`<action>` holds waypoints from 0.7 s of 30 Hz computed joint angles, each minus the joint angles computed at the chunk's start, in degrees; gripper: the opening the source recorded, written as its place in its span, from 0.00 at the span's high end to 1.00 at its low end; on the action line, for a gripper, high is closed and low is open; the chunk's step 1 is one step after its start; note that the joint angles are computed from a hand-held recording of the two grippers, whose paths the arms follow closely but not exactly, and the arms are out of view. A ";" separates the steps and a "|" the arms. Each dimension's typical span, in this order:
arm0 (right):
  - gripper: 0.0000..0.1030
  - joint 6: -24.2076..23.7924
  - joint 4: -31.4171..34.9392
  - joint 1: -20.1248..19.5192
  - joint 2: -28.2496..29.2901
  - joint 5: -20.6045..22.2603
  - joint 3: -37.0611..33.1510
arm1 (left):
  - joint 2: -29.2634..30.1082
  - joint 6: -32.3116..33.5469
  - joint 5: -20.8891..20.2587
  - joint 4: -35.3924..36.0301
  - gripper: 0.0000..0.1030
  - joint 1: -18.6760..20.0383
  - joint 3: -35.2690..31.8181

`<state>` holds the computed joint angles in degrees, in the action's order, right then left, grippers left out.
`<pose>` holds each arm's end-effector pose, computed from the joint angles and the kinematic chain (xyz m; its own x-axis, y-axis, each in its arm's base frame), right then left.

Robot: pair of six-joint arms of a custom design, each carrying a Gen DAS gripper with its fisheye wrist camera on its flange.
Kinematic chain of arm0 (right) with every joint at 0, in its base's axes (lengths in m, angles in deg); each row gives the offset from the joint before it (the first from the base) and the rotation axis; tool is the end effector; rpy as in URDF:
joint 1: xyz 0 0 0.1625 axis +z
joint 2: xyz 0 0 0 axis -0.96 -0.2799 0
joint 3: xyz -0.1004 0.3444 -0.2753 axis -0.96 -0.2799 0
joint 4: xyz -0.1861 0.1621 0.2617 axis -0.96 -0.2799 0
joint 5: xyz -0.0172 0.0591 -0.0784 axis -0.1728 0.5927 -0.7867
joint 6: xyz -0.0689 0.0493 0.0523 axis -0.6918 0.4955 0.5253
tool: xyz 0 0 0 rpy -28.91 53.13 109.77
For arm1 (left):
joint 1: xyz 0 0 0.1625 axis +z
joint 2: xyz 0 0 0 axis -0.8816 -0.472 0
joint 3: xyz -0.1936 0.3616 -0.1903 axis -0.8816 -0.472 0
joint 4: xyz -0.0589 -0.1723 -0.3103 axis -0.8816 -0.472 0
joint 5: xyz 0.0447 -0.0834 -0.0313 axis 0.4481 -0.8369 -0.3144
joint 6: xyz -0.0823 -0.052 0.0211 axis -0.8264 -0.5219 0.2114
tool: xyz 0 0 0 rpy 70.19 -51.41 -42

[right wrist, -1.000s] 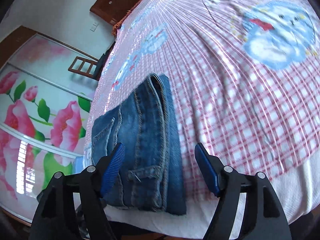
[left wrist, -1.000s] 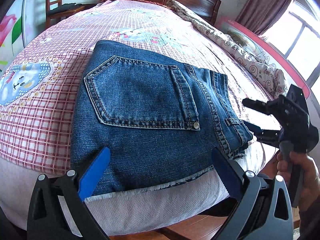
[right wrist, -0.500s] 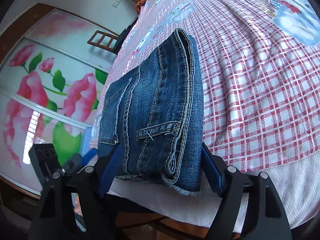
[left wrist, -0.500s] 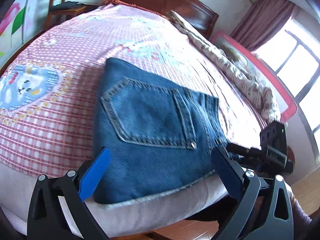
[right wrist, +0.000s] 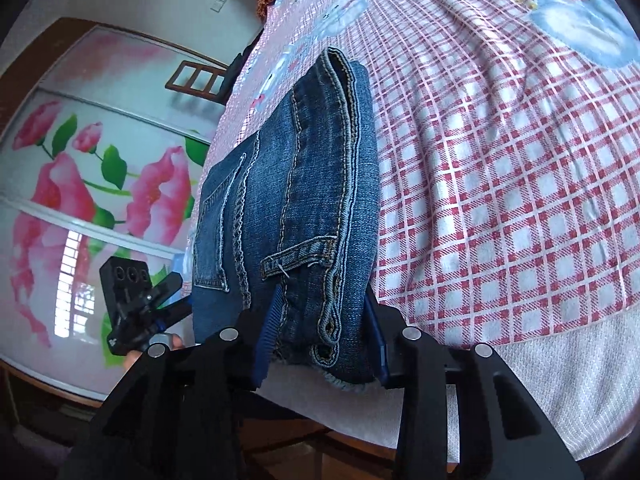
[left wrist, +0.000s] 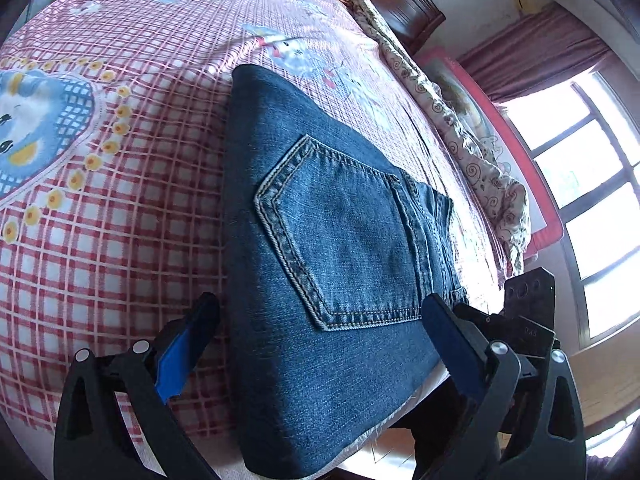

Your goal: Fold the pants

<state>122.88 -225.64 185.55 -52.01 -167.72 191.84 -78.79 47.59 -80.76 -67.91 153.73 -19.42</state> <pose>0.3095 -0.5041 -0.0804 -0.9487 0.3007 -0.0980 0.2953 0.7313 -0.6148 0.1499 -0.6938 0.3579 -0.8849 0.4656 0.0168 0.4619 0.8814 -0.0985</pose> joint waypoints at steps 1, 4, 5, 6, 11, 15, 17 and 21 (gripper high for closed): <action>0.63 0.34 -0.57 -0.16 0.08 0.30 0.12 | 0.08 0.00 0.64 0.23 0.03 -0.28 -0.12; 0.69 -0.38 1.41 0.77 -0.30 -1.42 -0.58 | 0.06 -2.26 6.70 -1.61 0.48 -2.32 1.11; 0.74 0.08 0.99 0.91 -0.28 -0.92 -0.75 | 0.30 -2.95 7.68 -1.23 0.53 -2.64 0.45; 0.76 0.11 0.56 1.05 -0.42 -0.55 -0.81 | 0.58 -3.45 6.83 -0.26 0.70 -2.42 -0.59; 0.80 -1.35 3.52 2.46 -2.46 -0.76 -2.17 | 0.78 -7.67 4.35 0.94 0.80 -2.37 -2.21; 0.80 -4.56 7.05 3.97 -4.40 -1.82 -4.71 | 0.11 -7.15 0.55 1.22 0.81 -2.09 -3.76; 0.80 -6.31 8.49 4.47 -5.06 -1.91 -6.55 | 0.11 -6.66 -0.42 0.63 0.81 -2.59 -4.56; 0.80 -9.99 11.12 4.84 -5.99 -1.70 -10.79 | 1.49 -6.28 -2.88 0.78 0.81 -3.35 -8.62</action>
